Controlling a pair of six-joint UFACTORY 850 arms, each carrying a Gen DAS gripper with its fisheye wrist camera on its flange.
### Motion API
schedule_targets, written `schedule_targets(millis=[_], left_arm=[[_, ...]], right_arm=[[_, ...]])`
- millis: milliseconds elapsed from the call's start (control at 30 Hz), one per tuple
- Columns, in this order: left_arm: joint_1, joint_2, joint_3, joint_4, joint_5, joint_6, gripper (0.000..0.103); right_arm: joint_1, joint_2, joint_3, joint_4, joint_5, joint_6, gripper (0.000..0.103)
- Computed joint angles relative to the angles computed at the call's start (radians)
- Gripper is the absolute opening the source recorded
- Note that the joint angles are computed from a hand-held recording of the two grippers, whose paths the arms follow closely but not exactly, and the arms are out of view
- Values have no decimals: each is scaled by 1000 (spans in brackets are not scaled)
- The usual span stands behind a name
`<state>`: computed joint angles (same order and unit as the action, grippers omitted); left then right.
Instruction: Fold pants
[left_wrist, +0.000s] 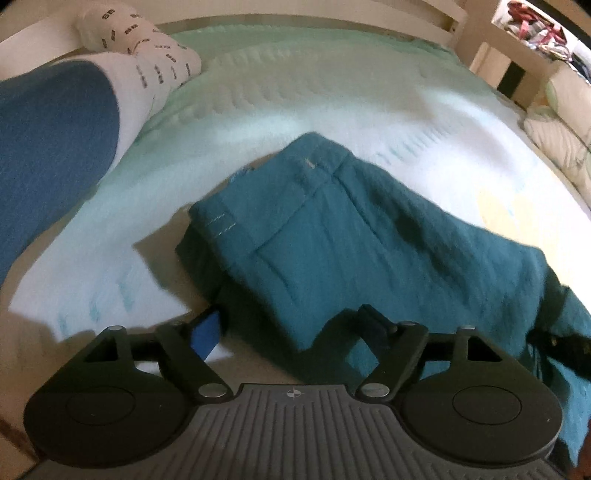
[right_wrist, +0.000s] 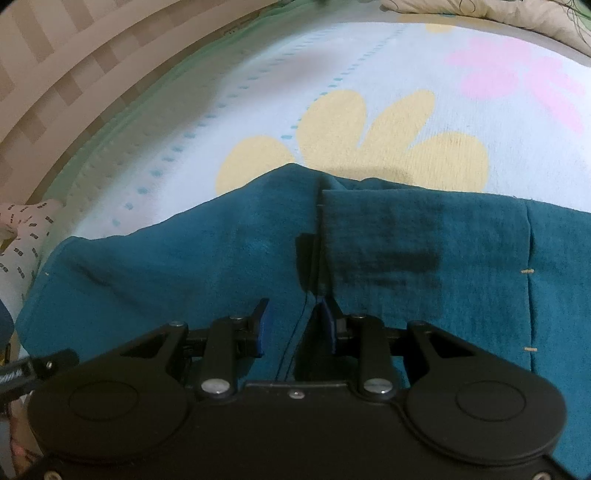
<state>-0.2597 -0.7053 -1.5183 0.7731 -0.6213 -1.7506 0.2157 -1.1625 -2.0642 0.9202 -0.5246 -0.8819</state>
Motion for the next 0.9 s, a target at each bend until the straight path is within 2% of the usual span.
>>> schedule_targets(millis=[133,200,233,300,333,367,467,700,800,900], left_arm=[[20,-26,-36,4,19,-19,78],[20,-37,-58,-18,-3,-32,77],[19,-41,-68,-27,-17,-40,72],[18,-43,-80,-38,-39,-17,51],[18,-33,-71,-20,-27,-5,29],[19,-26,-62,-11,-7,9,13],[13,-8,-58,17,14,29,6],[-61,18,-119,334,35,1,5],[-100,-2,-182,429,82,30,5],[-128,-54,-265,428,181,122,5]], right_arm=[[-7,-2,1,28,-12,-29,39],[-13,-4,-2,54,-27,-46,39],[-16,-5,-4,61,-36,-52,39],[-22,1,-3,59,-56,-42,39],[-25,9,6,68,-57,-46,38],[-29,29,34,105,-50,-77,39],[-41,83,111,185,-28,-169,41],[-82,172,239,247,-14,-241,41],[-103,183,254,199,3,-184,41],[-131,182,248,149,17,-119,41]])
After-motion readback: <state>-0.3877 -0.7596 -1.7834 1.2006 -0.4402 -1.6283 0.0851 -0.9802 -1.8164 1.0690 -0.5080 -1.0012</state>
